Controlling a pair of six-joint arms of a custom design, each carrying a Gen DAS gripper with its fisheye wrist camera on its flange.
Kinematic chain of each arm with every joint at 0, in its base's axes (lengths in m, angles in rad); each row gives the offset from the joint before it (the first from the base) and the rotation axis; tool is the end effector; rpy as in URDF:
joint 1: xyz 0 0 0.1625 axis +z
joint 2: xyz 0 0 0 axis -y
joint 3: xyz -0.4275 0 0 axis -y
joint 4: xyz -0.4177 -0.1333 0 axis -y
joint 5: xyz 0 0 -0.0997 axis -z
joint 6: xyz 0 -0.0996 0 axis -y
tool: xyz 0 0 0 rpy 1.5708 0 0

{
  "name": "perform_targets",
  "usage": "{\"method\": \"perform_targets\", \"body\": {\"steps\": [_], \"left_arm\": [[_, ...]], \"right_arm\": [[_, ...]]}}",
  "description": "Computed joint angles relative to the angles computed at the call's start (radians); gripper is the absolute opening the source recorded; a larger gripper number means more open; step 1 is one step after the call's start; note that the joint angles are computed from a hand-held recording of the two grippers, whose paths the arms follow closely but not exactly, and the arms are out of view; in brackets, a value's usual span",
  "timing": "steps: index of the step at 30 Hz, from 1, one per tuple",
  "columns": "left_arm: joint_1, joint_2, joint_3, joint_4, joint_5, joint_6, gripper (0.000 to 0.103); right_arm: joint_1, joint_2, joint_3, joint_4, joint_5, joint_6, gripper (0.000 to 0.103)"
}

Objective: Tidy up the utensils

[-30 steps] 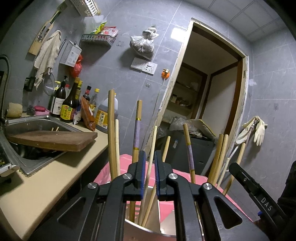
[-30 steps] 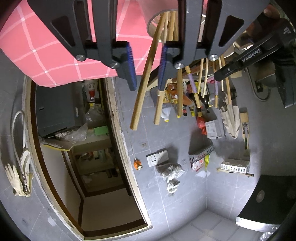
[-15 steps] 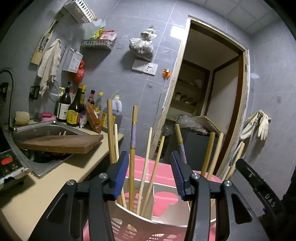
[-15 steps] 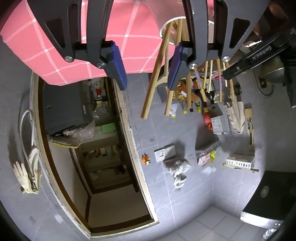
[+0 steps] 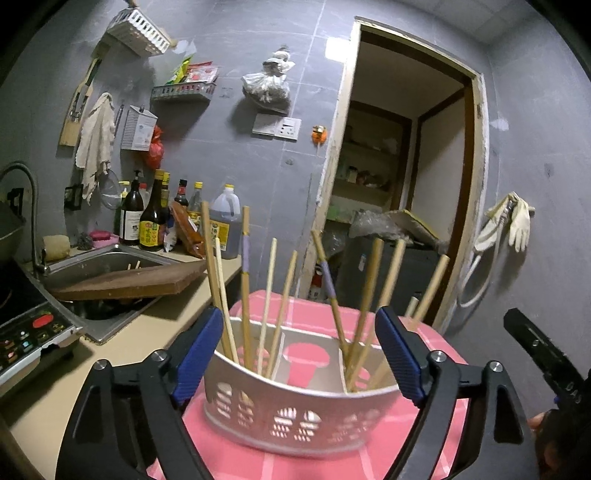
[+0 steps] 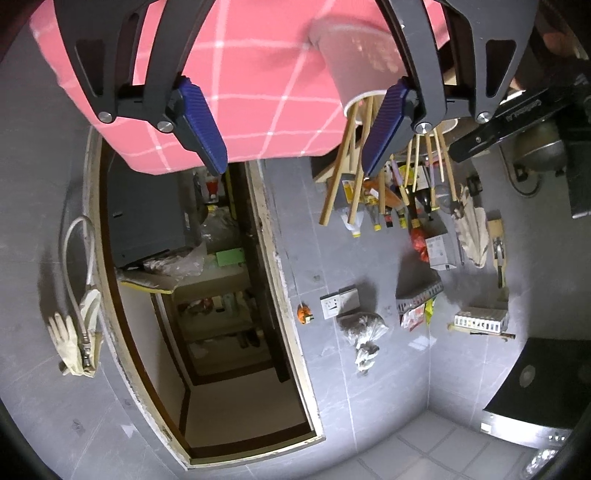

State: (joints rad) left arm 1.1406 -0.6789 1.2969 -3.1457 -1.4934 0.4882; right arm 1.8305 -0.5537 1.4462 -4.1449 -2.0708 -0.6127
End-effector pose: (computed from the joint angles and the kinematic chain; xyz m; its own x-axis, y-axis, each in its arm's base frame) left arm -0.2104 -0.7966 0.2132 -0.7109 0.5621 -0.4227 0.6496 0.2943 -0.7010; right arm 0.2628 -0.6561 0.1708 -0.8103 0.2538 0.5282 -0.5349 0.0478 -0.8436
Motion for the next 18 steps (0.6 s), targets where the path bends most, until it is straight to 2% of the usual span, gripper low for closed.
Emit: {"method": "perform_targets", "body": {"steps": [8,13,16,18], "left_arm": [[-0.024,-0.077,0.131,-0.021,0.016,0.026,0.089],[-0.039,-0.116,0.199,-0.042,0.032,0.047,0.09],[-0.045,-0.138,0.239,-0.056,0.044,0.053,0.096],[-0.045,-0.152,0.261,-0.064,0.048,0.056,0.096]], "right_arm": [[0.034,-0.071,0.153,-0.091,-0.077,0.004,0.085],[0.062,-0.086,0.199,-0.159,-0.121,-0.031,0.091],[0.08,-0.092,0.225,-0.189,-0.144,-0.055,0.096],[0.094,-0.095,0.24,-0.2,-0.159,-0.068,0.1]]}}
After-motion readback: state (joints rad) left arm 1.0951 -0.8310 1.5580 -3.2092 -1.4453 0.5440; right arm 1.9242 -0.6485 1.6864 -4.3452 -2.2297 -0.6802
